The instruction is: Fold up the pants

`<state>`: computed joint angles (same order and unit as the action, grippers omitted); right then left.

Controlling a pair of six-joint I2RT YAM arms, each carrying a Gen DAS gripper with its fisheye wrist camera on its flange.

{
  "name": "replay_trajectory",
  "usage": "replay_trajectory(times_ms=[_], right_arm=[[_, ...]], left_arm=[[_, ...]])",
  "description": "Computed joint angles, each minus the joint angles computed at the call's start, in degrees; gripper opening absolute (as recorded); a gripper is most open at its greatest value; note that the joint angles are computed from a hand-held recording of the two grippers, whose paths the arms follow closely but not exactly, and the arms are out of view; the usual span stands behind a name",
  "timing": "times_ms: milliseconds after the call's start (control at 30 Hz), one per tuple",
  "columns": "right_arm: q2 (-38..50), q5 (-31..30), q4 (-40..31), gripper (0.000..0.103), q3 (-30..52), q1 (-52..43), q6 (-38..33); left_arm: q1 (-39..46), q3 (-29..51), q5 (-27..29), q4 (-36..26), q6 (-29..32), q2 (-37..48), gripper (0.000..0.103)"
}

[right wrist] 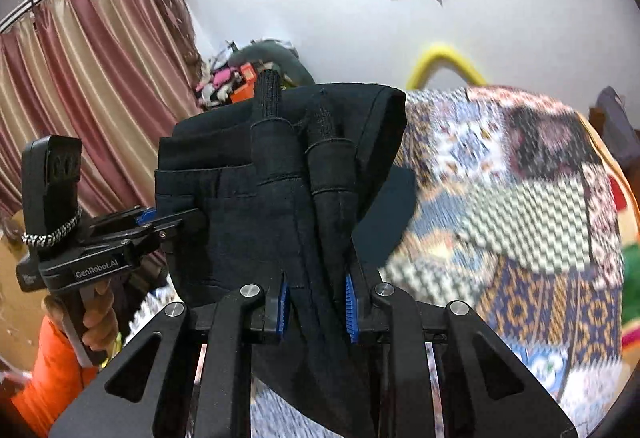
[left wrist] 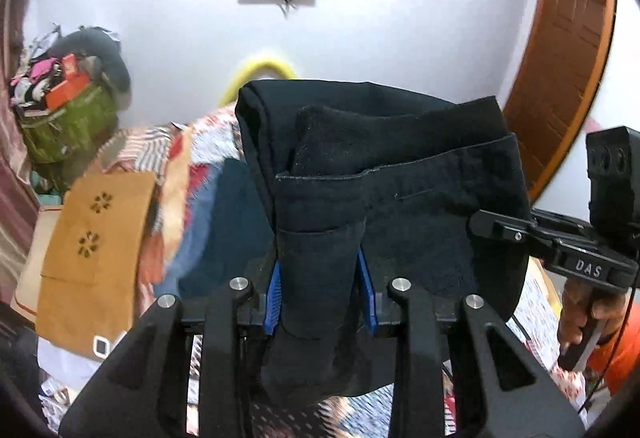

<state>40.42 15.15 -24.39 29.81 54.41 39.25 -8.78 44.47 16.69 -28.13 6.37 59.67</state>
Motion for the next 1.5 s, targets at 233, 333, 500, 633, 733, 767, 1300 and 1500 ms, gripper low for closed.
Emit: replay_trajectory(times_ms=[233, 333, 500, 633, 733, 767, 1300, 1500], right_arm=[[17.1, -4.9, 17.1, 0.020, 1.5, -6.5, -3.9], [26.6, -7.8, 25.5, 0.020, 1.4, -9.1, -3.9], [44.6, -12.8, 37.6, 0.020, 3.2, -13.6, -3.8], [56.9, -14.2, 40.5, 0.020, 8.3, -15.7, -3.2], [63.7, -13.5, 40.8, 0.019, 12.0, -16.4, -3.7], [65.6, -12.8, 40.0, 0.020, 13.4, -16.5, -4.3], [59.8, -7.0, 30.0, 0.036, 10.1, -15.6, -7.6], [33.4, 0.2, 19.9, 0.036, 2.4, -8.2, -4.4]], left_arm=[[6.0, 1.4, -0.4, 10.9, 2.6, 13.4, 0.032], [7.2, 0.2, -1.6, 17.5, 3.7, 20.5, 0.032], [8.0, 4.9, -3.0, 25.8, 3.5, 39.2, 0.031], [7.4, 11.3, -5.3, 29.0, 2.8, 52.3, 0.031], [7.0, 17.5, -5.9, 28.7, 1.2, 60.6, 0.031], [6.9, 19.5, -6.0, 27.9, 1.0, 62.7, 0.031], [12.0, 9.5, -0.7, 24.5, -2.6, 52.6, 0.047], [16.0, -5.5, 2.7, 17.6, 1.2, 22.7, 0.047]])
